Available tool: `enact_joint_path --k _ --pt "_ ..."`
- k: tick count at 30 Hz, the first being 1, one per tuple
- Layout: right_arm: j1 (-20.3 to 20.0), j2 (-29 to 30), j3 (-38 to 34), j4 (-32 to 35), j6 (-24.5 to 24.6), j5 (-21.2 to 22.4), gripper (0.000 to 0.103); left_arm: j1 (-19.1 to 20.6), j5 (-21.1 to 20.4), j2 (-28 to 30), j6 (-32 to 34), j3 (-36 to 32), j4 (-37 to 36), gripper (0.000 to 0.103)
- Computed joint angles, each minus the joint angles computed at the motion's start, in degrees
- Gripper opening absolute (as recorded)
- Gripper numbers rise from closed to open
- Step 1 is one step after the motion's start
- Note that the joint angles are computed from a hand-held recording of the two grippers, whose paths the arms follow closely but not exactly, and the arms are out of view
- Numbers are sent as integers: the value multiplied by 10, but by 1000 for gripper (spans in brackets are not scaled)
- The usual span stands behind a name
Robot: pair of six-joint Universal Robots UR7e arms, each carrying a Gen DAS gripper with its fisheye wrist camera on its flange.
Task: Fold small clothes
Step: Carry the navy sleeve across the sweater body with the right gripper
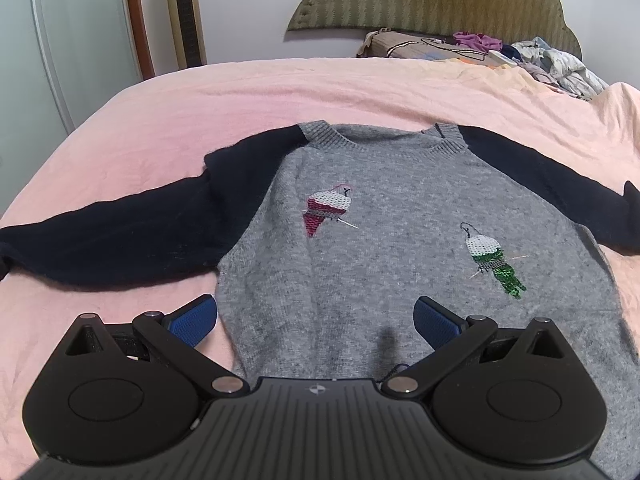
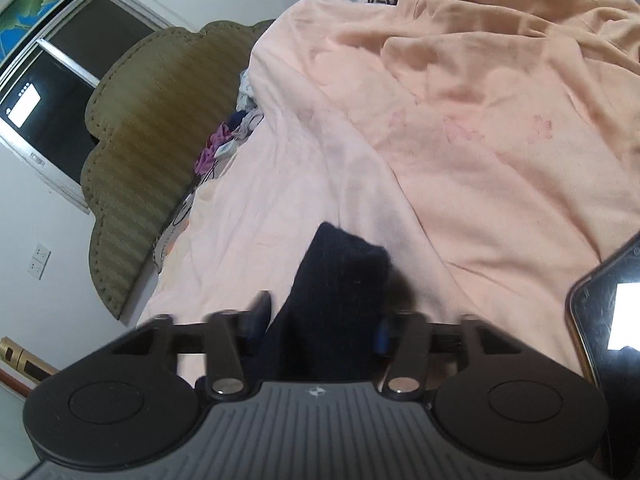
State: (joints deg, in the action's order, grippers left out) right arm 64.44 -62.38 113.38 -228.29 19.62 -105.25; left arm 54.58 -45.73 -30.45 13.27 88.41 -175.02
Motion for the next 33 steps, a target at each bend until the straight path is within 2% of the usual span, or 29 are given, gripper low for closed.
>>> enact_joint_path --k 3,6,9,12,16,19,22,28,33 --pt "1 -3 -2 -12 -11 -18 9 1 2 -3 2 1 -5 103" --pt "18 3 0 -82 -72 -58 8 2 1 -7 0 1 -8 103" --pt "45 16 -8 -126 -150 -99 8 4 4 -6 -5 -4 -5 103" --pt "78 33 -18 -136 -220 -102 8 5 6 -5 -7 -6 -2 103" --pt "139 82 -65 -156 -362 -112 8 5 9 -8 0 -2 -12 103" --pt "176 114 -101 -128 -438 -106 8 8 18 -11 -1 -2 -18 103" --pt "204 146 -133 -87 -484 -98 8 13 22 -17 -14 -3 -16 103" --pt "239 206 -203 49 -511 -67 8 21 33 -35 -58 1 -5 103" --pt "265 268 -267 130 -549 -61 8 26 45 -50 -71 8 -7 103"
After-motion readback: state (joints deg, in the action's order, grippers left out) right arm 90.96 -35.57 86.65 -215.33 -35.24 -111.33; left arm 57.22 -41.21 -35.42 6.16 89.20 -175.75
